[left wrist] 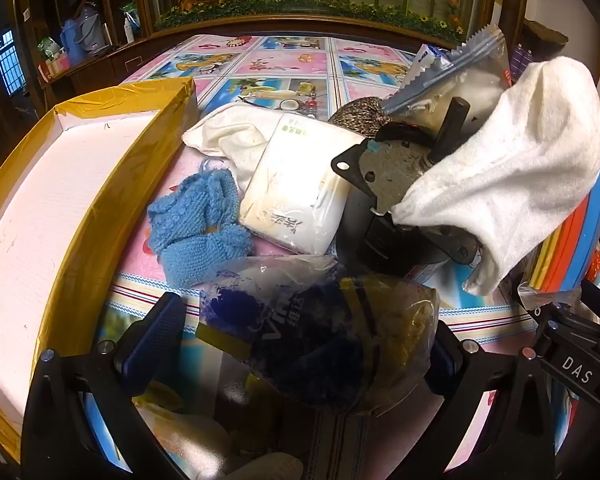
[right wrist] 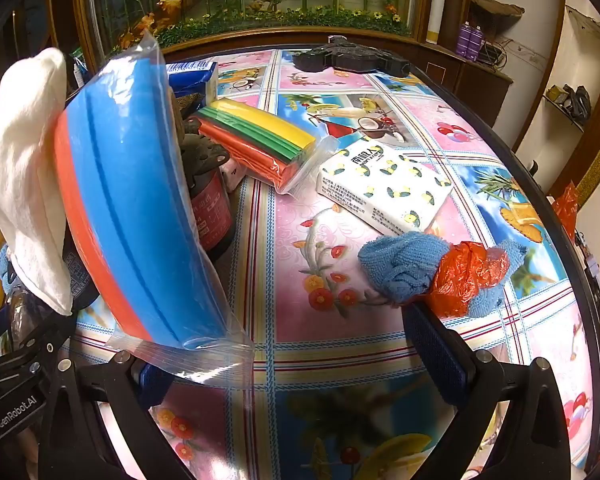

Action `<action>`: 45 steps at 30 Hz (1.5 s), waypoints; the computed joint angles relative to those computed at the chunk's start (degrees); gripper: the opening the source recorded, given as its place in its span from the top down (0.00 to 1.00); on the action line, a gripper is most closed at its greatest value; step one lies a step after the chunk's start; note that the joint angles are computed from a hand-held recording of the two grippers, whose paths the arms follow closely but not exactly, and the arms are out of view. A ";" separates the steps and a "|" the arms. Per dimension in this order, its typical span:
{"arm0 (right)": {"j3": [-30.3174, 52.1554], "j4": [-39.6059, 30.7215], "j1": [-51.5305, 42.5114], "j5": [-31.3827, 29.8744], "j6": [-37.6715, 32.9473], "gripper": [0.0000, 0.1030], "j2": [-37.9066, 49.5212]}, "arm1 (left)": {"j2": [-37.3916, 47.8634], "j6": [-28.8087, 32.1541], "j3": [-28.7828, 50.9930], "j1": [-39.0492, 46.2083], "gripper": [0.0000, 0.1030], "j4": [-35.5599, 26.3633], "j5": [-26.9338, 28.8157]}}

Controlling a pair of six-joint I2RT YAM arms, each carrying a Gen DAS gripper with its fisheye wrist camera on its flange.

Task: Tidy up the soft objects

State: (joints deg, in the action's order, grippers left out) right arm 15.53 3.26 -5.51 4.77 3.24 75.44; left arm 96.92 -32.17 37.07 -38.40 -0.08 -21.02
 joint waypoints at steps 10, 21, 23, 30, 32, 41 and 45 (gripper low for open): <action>-0.11 0.01 -0.70 -0.35 -0.62 0.01 -0.10 | -0.03 -0.20 0.02 -0.03 0.00 -0.14 0.08; 0.31 0.03 1.23 2.75 4.03 0.01 0.66 | -4.46 3.42 -1.61 -0.94 0.00 -5.40 4.36; 1.81 1.22 4.52 6.33 9.20 0.01 4.14 | -4.58 2.92 -1.69 -1.44 0.00 -5.71 4.00; 1.76 2.08 8.16 8.27 13.60 0.01 4.97 | -7.76 4.08 -4.37 -1.81 0.00 -5.44 5.76; 0.40 1.85 5.65 3.93 7.56 0.01 2.27 | -11.78 4.11 -8.25 -1.66 0.00 -3.22 6.92; -0.35 -9.06 -0.53 -3.26 -2.61 0.01 -6.52 | -49.25 5.79 -20.27 -5.55 0.00 -9.37 -3.88; -1.23 -14.46 -2.21 -5.30 -6.80 0.01 -12.18 | -60.68 10.51 -19.69 2.90 0.00 -18.49 4.46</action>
State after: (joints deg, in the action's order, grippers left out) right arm 14.30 -11.20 -7.72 -0.54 -3.56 63.27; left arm 36.25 -21.66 17.37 -35.50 -18.57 -16.56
